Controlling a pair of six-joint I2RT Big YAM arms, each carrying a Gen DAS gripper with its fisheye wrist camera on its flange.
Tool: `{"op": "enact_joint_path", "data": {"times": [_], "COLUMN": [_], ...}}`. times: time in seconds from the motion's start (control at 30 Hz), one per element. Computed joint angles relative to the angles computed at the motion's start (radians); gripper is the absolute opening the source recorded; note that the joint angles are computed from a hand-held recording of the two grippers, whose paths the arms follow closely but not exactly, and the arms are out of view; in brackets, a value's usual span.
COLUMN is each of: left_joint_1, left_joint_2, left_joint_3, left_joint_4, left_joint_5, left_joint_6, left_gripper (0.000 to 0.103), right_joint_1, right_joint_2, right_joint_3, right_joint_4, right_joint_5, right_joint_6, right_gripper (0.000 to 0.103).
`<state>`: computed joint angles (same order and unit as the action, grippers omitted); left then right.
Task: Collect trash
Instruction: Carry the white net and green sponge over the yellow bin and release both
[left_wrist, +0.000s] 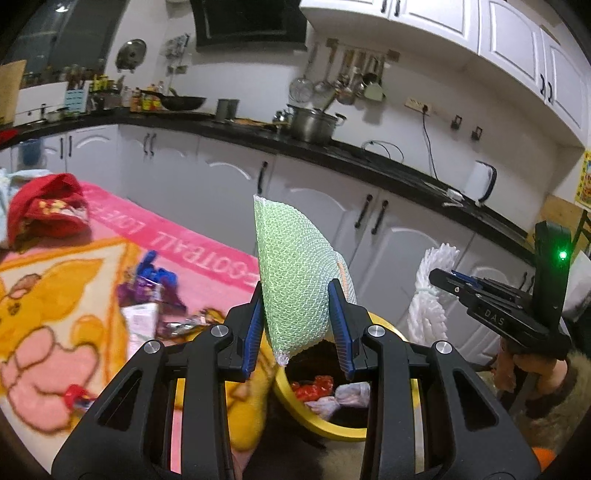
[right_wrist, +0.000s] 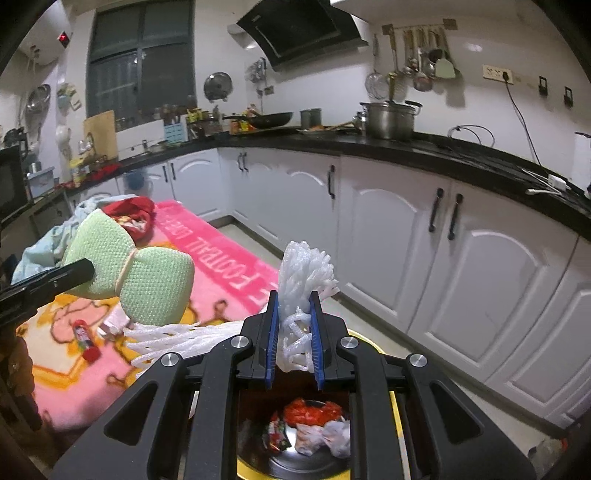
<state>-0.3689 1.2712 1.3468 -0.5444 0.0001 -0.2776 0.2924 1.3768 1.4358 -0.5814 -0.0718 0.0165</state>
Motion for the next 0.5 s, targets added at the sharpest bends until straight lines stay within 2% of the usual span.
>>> {"op": "enact_joint_path", "data": {"times": [0.23, 0.5], "left_joint_1": [-0.03, -0.054], "left_joint_2": [0.07, 0.137], "left_joint_3": [0.021, 0.039], "left_joint_4": [-0.004, -0.042], "left_joint_5": [0.024, 0.047], "left_joint_6": [-0.008, -0.003], "left_gripper": [0.026, 0.026], "right_joint_1": [-0.038, -0.055], "right_joint_2": [0.016, 0.045], "right_joint_3": [-0.032, -0.05], "right_joint_4": [0.007, 0.006], "right_joint_5": [0.026, 0.027], "right_joint_6": [-0.004, 0.003], "right_gripper": [0.015, 0.015]}}
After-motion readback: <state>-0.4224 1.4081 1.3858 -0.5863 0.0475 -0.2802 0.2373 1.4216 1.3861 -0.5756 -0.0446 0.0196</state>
